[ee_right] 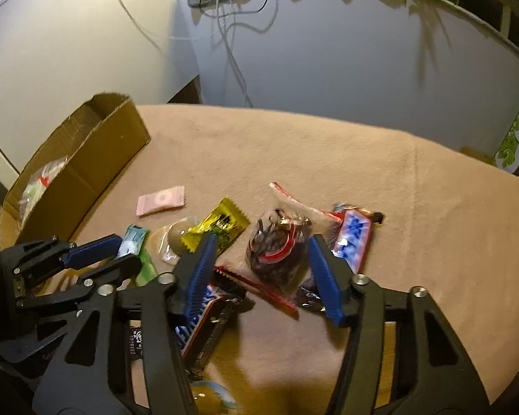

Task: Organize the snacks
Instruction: 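Grasp the green-wrapped candy with the left tool while the right tool grasps another chocolate bag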

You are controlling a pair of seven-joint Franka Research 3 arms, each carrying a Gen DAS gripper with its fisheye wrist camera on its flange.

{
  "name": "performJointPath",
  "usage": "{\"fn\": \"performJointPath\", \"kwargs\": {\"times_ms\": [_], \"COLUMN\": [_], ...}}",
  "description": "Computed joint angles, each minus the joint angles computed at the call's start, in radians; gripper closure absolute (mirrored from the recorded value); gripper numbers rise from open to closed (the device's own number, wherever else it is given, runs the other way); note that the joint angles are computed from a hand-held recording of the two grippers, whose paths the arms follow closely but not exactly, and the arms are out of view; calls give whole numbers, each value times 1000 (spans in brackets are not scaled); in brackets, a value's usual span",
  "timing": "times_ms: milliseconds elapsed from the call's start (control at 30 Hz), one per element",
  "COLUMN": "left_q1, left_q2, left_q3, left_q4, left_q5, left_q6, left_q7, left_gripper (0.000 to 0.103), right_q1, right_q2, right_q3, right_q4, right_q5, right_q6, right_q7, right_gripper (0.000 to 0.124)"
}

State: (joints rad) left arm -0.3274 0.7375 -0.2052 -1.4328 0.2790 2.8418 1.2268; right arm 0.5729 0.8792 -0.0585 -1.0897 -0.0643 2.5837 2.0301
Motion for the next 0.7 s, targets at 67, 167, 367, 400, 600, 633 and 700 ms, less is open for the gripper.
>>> {"fn": "performJointPath", "kwargs": {"times_ms": [67, 167, 367, 400, 600, 633, 700], "left_q1": [7, 25, -7, -5, -15, -16, -12], "left_q2": [2, 3, -3, -4, -13, -15, -22], "left_q3": [-9, -29, 7, 3, 24, 26, 24], "left_q4": [2, -1, -3, -5, -18, -20, -29], "left_q5": [-7, -27, -3, -1, 19, 22, 25], "left_q6": [-1, 0, 4, 5, 24, 27, 39], "left_q7": [7, 26, 9, 14, -17, -22, -27], "left_gripper": [79, 78, 78, 82, 84, 84, 85], "right_q1": [2, -5, -4, -4, -1, 0, 4], "right_q2": [14, 21, 28, 26, -1, -9, -23], "right_q3": [-2, 6, -1, -1, -5, -6, -12], "right_q4": [19, 30, 39, 34, -10, -23, -44], "right_q5": [-1, 7, 6, 6, 1, 0, -5], "right_q6": [-17, -23, -34, -29, 7, 16, 34], "right_q7": [0, -4, 2, 5, 12, 13, 21], "right_gripper": [69, 70, 85, 87, 89, 89, 89]}}
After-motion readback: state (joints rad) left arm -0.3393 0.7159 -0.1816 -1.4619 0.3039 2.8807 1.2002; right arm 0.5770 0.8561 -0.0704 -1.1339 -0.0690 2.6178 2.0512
